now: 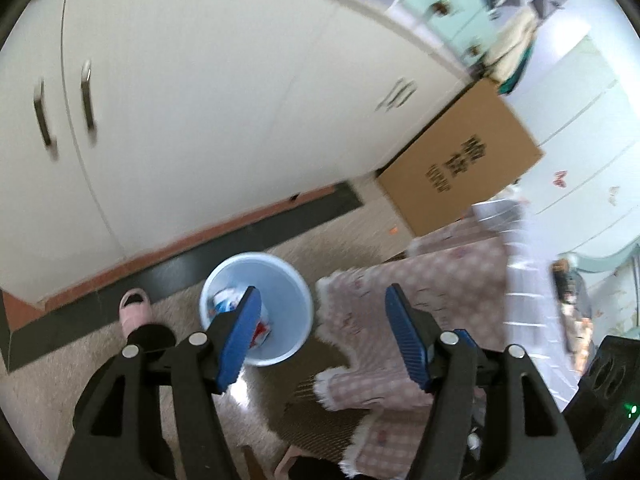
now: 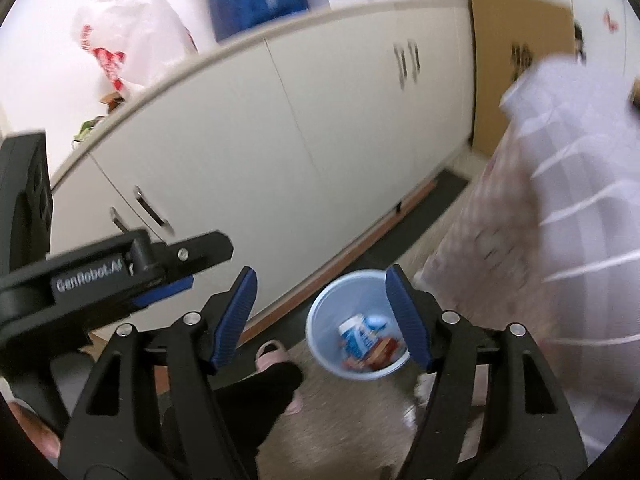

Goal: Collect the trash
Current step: 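Move both tools back over the table toward the remaining trash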

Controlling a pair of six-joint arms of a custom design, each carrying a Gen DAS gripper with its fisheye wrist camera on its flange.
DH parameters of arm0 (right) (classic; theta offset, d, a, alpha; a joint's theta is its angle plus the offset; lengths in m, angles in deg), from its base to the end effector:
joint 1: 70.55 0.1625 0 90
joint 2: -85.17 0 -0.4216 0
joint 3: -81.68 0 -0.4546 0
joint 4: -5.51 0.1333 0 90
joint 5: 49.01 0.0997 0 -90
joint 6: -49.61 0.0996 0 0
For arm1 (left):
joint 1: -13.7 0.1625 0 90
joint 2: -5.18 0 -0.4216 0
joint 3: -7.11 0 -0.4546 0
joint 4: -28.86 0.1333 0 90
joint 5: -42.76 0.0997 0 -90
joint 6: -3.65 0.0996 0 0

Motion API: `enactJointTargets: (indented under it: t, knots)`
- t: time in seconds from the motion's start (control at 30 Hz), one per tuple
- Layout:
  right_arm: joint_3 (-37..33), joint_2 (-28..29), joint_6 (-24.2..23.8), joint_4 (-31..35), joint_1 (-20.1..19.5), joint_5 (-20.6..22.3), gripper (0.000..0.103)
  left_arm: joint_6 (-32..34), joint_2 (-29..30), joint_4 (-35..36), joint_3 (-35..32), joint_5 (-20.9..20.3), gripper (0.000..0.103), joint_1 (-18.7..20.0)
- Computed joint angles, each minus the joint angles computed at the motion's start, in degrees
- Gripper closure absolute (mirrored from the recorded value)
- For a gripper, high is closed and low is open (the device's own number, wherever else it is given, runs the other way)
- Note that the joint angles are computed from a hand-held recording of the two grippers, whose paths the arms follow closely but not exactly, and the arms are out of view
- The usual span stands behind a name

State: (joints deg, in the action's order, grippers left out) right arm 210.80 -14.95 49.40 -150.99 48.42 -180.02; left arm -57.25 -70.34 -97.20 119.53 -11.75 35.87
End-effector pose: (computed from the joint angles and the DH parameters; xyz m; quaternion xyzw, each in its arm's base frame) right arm 0.2766 -0.3594 0.3582 0.1145 -0.8867 0.3740 0.2465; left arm -0.4534 -0.3911 0.2152 0.0598 0.9505 -0.2718 0.1382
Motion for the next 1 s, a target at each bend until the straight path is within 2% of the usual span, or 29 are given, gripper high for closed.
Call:
enactJointTargets:
  t: [0.13, 0.27, 0.43, 0.5, 0.6, 0.77, 0.83, 1.0]
  knots:
    - [-1.5, -3.3, -3.0, 0.8, 4.9, -5.7, 0.036, 3.2, 2.8, -1.7, -3.7, 1.9, 0.037, -3.6]
    - [-3.0, -8.9, -5.6, 0.6, 7.9, -11.3, 0.031, 8.3, 8.3, -3.5, -9.7, 1.4, 0.035, -6.2]
    - [-3.8, -17.7, -5.9, 3.4, 7.3, -16.9, 0.029, 17.5, 19.3, -6.0, -19.9, -3.3, 0.030, -8.5]
    - [-3.8, -21.2, -6.3, 4.2, 5.6, -18.2, 0.029, 19.8, 23.2, -5.6, -23.4, -3.5, 0.029, -9.2]
    - [-4.6, -25.9, -8.0, 4.4, 2.2, -19.7, 0.029, 22.3, 29.3, -4.6, -29.4, -6.1, 0.029, -9.1]
    - [-6.4, -30.0, -12.7, 2.3, -4.5, -19.9, 0.028, 23.8, 36.8, -1.6, -37.9, -10.3, 0.029, -7.9]
    - [-7.4, -31.7, -14.3, 2.1, -8.9, -17.7, 0.028, 23.3, 39.7, -0.1, -41.2, -12.2, 0.029, -7.2]
    - [-9.5, -34.5, -14.5, 4.8, -20.7, -9.3, 0.028, 23.7, 45.9, 3.0, -48.1, -12.2, 0.029, -6.0]
